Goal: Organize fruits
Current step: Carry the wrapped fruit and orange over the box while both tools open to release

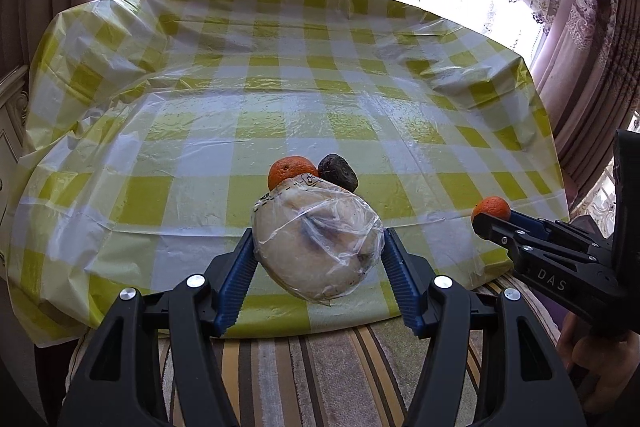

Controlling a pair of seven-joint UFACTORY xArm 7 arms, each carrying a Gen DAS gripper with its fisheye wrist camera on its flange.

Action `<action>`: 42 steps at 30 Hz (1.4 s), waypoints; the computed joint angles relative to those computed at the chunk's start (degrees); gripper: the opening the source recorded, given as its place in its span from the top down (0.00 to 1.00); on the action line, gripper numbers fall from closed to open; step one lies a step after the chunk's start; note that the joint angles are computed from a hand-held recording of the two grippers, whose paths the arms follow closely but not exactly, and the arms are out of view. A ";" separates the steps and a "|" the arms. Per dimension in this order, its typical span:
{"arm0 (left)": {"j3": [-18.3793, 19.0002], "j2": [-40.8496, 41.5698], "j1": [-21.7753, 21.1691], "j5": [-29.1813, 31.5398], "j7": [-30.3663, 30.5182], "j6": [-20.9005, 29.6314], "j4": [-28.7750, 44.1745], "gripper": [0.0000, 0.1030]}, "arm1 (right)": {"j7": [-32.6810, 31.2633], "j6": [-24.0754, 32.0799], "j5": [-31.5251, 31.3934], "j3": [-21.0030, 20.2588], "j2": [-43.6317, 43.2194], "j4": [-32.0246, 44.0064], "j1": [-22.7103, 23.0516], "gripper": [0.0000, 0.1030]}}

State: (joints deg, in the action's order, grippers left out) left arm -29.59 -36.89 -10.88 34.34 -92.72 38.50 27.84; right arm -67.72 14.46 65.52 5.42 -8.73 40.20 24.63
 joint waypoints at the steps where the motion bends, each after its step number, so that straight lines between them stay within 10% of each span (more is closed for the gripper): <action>1: -0.25 0.48 0.11 0.17 0.00 0.03 0.44 0.42 | -0.15 0.23 0.16 -0.26 -0.28 -0.24 -0.18 0.65; 20: -0.97 13.91 -1.94 9.46 -2.13 0.44 11.47 0.42 | -2.88 3.04 1.61 -4.55 -3.13 -2.07 -5.21 0.65; 42: 8.56 45.65 -16.21 24.33 5.08 -3.33 39.42 0.42 | -2.05 3.80 -2.82 -9.92 2.47 2.03 -19.46 0.65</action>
State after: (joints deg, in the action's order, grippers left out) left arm -21.03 8.76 -27.09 58.68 -87.65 35.18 67.25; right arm -69.77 18.26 62.70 -4.50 -6.26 42.23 5.17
